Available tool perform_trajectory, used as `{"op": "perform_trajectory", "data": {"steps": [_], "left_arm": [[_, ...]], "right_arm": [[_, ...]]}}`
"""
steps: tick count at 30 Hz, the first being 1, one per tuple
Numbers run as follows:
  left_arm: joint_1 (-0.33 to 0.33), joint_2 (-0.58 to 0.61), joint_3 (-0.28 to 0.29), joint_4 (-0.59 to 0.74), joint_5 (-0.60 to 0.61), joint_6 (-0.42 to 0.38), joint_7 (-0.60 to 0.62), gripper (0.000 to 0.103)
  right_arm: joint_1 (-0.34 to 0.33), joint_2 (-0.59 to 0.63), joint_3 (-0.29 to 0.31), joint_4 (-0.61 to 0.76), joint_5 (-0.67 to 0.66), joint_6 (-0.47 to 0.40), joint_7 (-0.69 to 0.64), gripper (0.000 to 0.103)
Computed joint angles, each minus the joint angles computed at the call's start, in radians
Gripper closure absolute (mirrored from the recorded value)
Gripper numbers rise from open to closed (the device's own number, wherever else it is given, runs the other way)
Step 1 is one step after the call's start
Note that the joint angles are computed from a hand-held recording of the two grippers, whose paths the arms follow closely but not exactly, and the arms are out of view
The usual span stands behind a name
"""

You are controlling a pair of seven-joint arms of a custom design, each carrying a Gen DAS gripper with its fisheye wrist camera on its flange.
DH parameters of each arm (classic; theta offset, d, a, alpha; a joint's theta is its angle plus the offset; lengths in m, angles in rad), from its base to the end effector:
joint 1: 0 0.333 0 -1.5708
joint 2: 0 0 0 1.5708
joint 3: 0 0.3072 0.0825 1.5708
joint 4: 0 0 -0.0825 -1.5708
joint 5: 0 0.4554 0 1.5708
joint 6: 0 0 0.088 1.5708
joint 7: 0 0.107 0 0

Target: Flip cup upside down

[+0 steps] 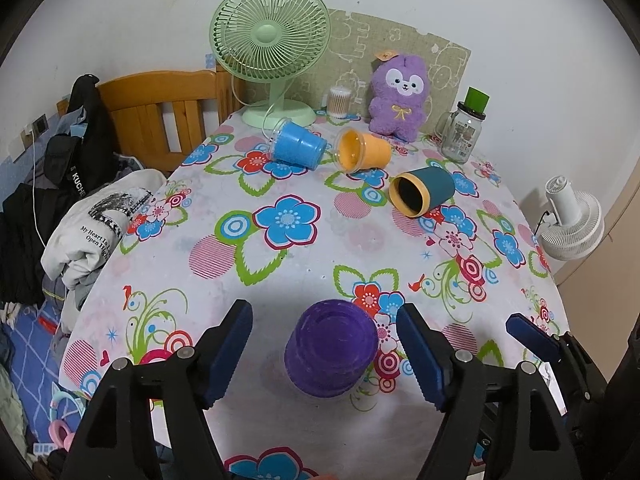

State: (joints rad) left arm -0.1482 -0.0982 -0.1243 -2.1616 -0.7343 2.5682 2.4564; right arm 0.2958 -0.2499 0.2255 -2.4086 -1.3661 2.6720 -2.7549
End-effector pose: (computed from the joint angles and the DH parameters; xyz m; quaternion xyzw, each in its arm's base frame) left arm 0.5989 -0.1574 0.4491 -0.4227 0.8365 -0.3371 0.0890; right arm 0.4583 0.2967 0.3922 -0.5246 0.7069 -0.3155 0.3542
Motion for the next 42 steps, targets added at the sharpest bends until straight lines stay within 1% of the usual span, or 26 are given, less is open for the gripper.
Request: {"op": "perform_trajectory", "data": {"steps": [7, 9, 12, 15, 17, 20, 23, 24, 25, 27, 33, 37, 42], "left_arm": [[0.004, 0.001, 0.002, 0.002, -0.007, 0.001, 0.005, 0.024], [0.006, 0.0, 0.002, 0.0, -0.003, 0.005, 0.0, 0.022], [0.006, -0.007, 0.004, -0.007, -0.01, 0.022, 0.006, 0.019], [0.006, -0.014, 0.01, -0.011, -0.026, 0.034, 0.015, 0.017], [0.006, -0.018, 0.014, -0.013, -0.042, 0.041, 0.023, 0.016], [0.006, -0.023, 0.02, -0.015, -0.061, 0.054, 0.032, 0.015], [0.004, -0.031, 0.026, -0.02, -0.09, 0.07, 0.054, 0.015], [0.003, -0.034, 0.028, -0.021, -0.102, 0.075, 0.063, 0.015], [0.003, -0.035, 0.03, -0.02, -0.107, 0.075, 0.066, 0.015], [0.003, -0.04, 0.035, -0.02, -0.127, 0.073, 0.082, 0.015], [-0.002, -0.059, 0.045, -0.027, -0.173, 0.074, 0.125, 0.013], [-0.007, -0.076, 0.053, -0.036, -0.204, 0.076, 0.154, 0.013], [-0.02, -0.106, 0.067, -0.055, -0.273, 0.093, 0.221, 0.012]], "right_arm": [[0.002, 0.001, 0.0, 0.003, 0.007, -0.006, -0.008, 0.01], [0.003, 0.004, -0.001, 0.008, 0.017, -0.008, -0.021, 0.01], [0.008, 0.003, -0.001, 0.016, 0.056, -0.031, -0.069, 0.01], [0.005, -0.011, 0.007, 0.019, 0.057, -0.052, -0.071, 0.01], [0.007, -0.019, 0.015, 0.022, 0.067, -0.079, -0.078, 0.01], [0.016, -0.019, 0.027, 0.036, 0.105, -0.147, -0.108, 0.01], [0.02, -0.031, 0.035, 0.038, 0.104, -0.177, -0.104, 0.01], [0.024, -0.033, 0.037, 0.04, 0.117, -0.194, -0.113, 0.01], [0.032, -0.034, 0.041, 0.049, 0.151, -0.232, -0.137, 0.01], [0.038, -0.042, 0.047, 0.056, 0.169, -0.264, -0.146, 0.01], [0.045, -0.086, 0.074, 0.059, 0.145, -0.317, -0.116, 0.008], [0.045, -0.11, 0.089, 0.063, 0.125, -0.341, -0.103, 0.004], [0.047, -0.124, 0.097, 0.067, 0.116, -0.351, -0.097, 0.003]]}}
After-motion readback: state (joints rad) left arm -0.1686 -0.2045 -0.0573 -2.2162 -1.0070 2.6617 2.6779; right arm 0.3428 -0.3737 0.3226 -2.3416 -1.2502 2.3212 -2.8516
